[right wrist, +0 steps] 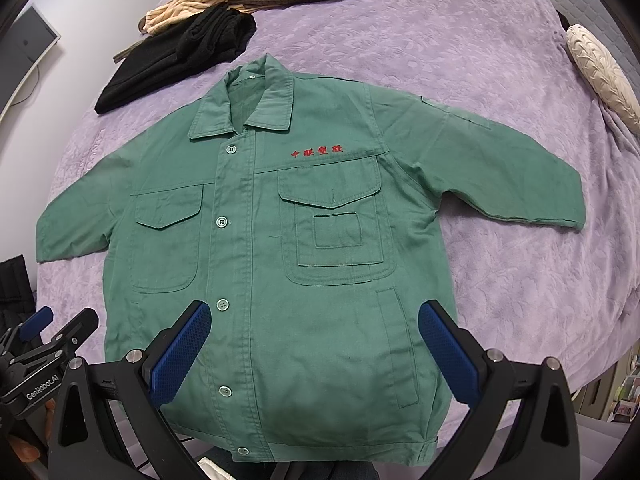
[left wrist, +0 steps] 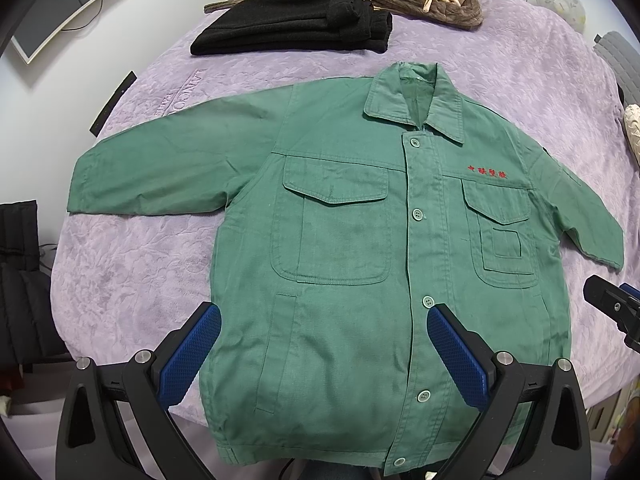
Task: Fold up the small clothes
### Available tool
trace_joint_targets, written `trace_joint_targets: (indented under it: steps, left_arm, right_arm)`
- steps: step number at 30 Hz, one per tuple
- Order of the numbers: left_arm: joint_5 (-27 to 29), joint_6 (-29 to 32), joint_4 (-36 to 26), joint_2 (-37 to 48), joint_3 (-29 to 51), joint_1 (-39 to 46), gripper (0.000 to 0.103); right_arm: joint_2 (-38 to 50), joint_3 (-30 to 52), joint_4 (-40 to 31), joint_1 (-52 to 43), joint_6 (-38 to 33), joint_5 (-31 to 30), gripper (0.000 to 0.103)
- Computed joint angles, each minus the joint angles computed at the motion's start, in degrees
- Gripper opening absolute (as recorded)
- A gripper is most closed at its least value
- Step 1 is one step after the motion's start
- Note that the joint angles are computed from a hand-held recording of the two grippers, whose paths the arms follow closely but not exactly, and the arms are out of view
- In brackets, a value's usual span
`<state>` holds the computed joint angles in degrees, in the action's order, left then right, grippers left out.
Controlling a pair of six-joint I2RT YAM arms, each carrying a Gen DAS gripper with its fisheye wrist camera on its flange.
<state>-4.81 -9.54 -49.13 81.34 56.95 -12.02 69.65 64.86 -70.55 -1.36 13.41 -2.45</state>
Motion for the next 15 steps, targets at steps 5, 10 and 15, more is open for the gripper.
trace_joint_targets:
  steps: [5, 10, 15]
  left_arm:
    - [0.02, 0.05, 0.01, -0.04, -0.04, 0.02, 0.103]
    - [0.17, 0.31, 0.03, -0.14, -0.17, 0.28, 0.103]
    - [0.27, 0.43, 0.12, -0.33, -0.37, 0.51, 0.103]
  right_arm:
    - [-0.01, -0.10, 0.02, -0.06, -0.08, 0.02, 0.103]
    - [-0.24, -0.46, 0.11, 0.48, 0.44, 0.22, 0.103]
    - [-0.22, -0.52, 0.20, 0.50, 0.46, 0.26, 0.103]
